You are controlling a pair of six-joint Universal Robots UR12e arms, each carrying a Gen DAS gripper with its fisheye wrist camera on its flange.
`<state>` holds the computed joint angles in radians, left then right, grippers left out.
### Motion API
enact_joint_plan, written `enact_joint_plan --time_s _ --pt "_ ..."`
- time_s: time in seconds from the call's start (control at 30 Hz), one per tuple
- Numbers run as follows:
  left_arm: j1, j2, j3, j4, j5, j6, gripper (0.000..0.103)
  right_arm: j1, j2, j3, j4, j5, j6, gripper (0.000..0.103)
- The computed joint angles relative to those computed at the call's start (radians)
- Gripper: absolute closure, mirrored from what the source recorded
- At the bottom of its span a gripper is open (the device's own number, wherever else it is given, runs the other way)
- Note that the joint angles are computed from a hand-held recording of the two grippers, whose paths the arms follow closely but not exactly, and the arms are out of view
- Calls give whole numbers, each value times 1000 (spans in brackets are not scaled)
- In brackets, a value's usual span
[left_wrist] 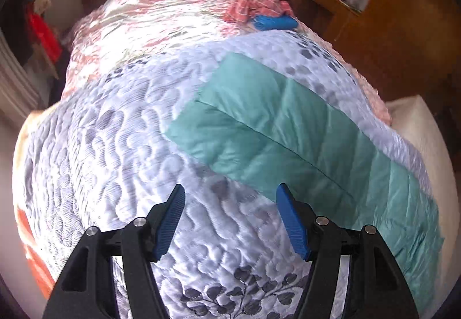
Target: Fold large clothes
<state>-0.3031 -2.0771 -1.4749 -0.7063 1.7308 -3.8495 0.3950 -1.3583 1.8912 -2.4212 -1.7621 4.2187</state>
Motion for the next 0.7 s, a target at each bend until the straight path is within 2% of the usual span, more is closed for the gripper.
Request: enact_joint_plan --time_s 0.1,0.2,0.33,0.4,0.43,0.47,0.53,0.7 --pt "39 10 -46 90 -62 -69 37 0 5 -8 17 5 -7 48" --pt "59 -7 -46 139 -102 -102 37 2 8 -15 33 4 -11 48" --pt "66 -7 -43 144 -87 -96 39 2 11 -20 47 4 -11 48" --pt "71 -15 -26 125 -72 -83 47 1 11 -20 52 6 -10 48" --pt "74 -18 -21 123 -71 -75 57 1 11 -20 54 7 -10 48" --pt "74 -21 -17 128 -77 -66 77 0 12 -20 56 8 -9 48" --pt "74 -24 -11 146 -102 -55 92 0 13 -20 60 11 -7 48" --pt "46 -17 -1 215 -104 -15 97 1 11 -21 56 9 -5 48"
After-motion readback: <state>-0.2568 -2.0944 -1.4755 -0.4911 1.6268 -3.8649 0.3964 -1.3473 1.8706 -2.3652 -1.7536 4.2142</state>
